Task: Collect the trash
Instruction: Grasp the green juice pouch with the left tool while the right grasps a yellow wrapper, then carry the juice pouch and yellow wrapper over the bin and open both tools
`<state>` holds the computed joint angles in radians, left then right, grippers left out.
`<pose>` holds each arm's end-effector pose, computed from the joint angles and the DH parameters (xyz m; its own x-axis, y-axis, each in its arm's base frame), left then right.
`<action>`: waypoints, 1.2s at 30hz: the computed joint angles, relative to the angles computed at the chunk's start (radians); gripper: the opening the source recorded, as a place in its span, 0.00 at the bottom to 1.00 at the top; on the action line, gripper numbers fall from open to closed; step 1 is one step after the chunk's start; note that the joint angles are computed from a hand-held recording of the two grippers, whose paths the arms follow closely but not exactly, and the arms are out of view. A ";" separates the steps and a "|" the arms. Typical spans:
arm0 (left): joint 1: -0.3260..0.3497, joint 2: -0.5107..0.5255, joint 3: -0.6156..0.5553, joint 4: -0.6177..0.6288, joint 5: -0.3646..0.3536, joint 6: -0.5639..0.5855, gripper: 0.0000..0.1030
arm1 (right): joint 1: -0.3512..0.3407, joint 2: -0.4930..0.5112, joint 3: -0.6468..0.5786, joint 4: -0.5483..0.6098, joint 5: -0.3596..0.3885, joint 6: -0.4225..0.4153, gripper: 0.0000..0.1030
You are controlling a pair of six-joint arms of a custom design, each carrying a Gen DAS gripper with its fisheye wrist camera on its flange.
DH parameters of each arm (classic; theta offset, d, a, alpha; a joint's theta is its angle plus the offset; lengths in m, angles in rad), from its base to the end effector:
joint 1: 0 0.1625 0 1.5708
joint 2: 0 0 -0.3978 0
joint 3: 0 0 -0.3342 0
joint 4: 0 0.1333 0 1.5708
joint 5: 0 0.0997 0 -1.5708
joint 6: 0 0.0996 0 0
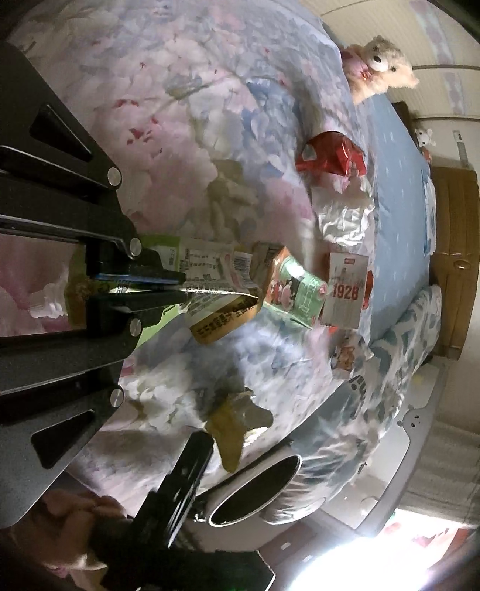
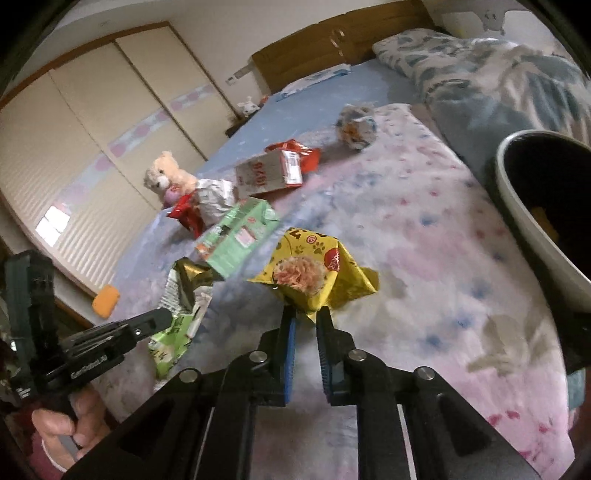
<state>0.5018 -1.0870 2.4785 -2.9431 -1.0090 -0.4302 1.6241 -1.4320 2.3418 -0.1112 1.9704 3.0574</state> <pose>-0.2108 -0.3282 0.0996 -0.7274 0.4783 -0.4921 0.6307 0.7486 -0.2047 0.1079 -0.2474 0.1574 -0.9278 0.1610 0.3364 -0.1166 0.7315 -0.6718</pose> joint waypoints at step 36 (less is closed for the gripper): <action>-0.087 0.051 0.014 -0.095 -0.036 -0.028 0.22 | 0.008 -0.186 0.024 0.038 0.007 -0.028 0.39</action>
<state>0.4145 -1.0364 2.4923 -3.0385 -1.0454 -0.4583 1.6321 -1.6180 2.3660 -0.0730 1.9774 3.0298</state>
